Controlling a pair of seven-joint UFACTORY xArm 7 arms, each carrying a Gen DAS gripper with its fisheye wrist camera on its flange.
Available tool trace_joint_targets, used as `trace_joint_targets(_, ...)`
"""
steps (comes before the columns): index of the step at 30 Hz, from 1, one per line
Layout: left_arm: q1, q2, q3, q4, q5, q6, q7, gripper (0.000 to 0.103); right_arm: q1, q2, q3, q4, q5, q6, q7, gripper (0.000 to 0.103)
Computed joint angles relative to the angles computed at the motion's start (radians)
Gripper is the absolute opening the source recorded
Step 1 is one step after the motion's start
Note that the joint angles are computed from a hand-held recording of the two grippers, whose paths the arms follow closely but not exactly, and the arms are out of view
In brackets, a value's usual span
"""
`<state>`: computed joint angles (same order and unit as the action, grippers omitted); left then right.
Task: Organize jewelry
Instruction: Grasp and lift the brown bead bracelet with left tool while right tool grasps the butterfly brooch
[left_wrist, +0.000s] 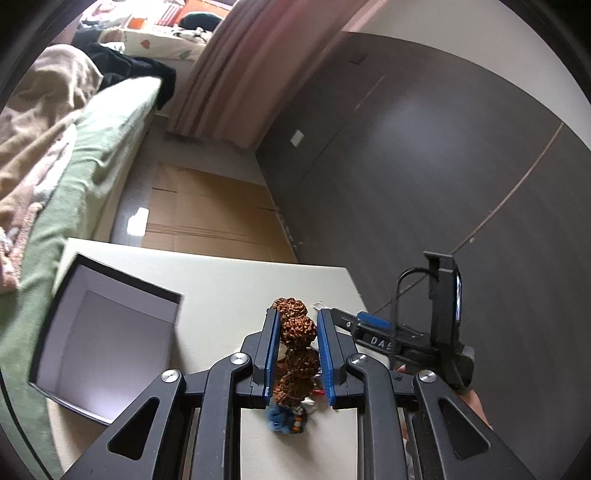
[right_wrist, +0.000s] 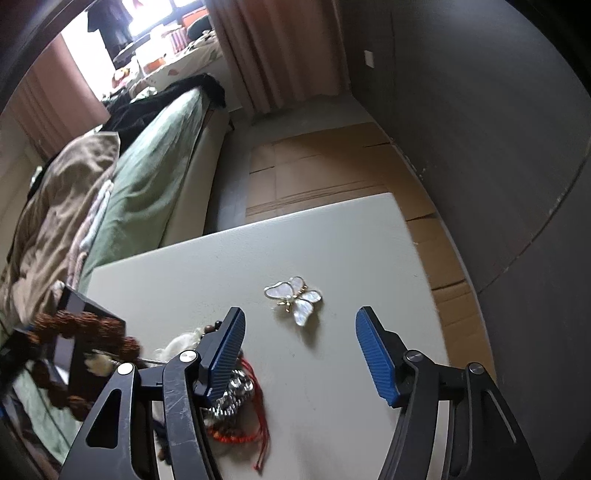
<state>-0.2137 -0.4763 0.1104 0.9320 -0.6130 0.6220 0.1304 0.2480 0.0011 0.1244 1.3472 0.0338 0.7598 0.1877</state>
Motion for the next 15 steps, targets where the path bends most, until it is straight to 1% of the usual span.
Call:
trace_joint_targets(3,0.016,0.000,0.002,-0.003,0.016,0.012,-0.018,0.021,0.013,0.028,0.008,0.012,-0.079,-0.003,0.013,0.062)
trace_joint_targets(7,0.028,-0.007,0.007,-0.007,0.028,0.021,-0.026,0.021,0.024,0.059,0.007,0.025,-0.126,0.015,0.029,0.054)
trace_joint_targets(8,0.030,-0.006,0.008,-0.006,0.029,0.020,-0.028,0.021,0.029,0.058,0.007,0.020,-0.155,0.002,0.043,0.054)
trace_joint_targets(11,0.036,-0.015,0.006,-0.013,0.036,0.019,-0.041,0.021,0.040,0.075,0.009,0.036,-0.186,-0.003,0.048,0.053)
trace_joint_targets(12,0.039,-0.018,0.005,-0.015,0.040,0.021,-0.045,0.021,0.046,0.081,0.008,0.039,-0.215,-0.009,0.062,0.052)
trace_joint_targets(13,0.040,-0.020,0.006,-0.016,0.043,0.024,-0.046,0.021,0.054,0.084,0.006,0.039,-0.258,-0.008,0.083,0.050)
trace_joint_targets(14,0.040,-0.023,0.006,-0.018,0.048,0.027,-0.048,0.021,0.059,0.082,0.006,0.034,-0.278,-0.014,0.088,0.047)
trace_joint_targets(15,0.039,-0.022,0.007,-0.016,0.049,0.030,-0.047,0.021,0.058,0.080,0.007,0.035,-0.266,-0.014,0.077,0.041)
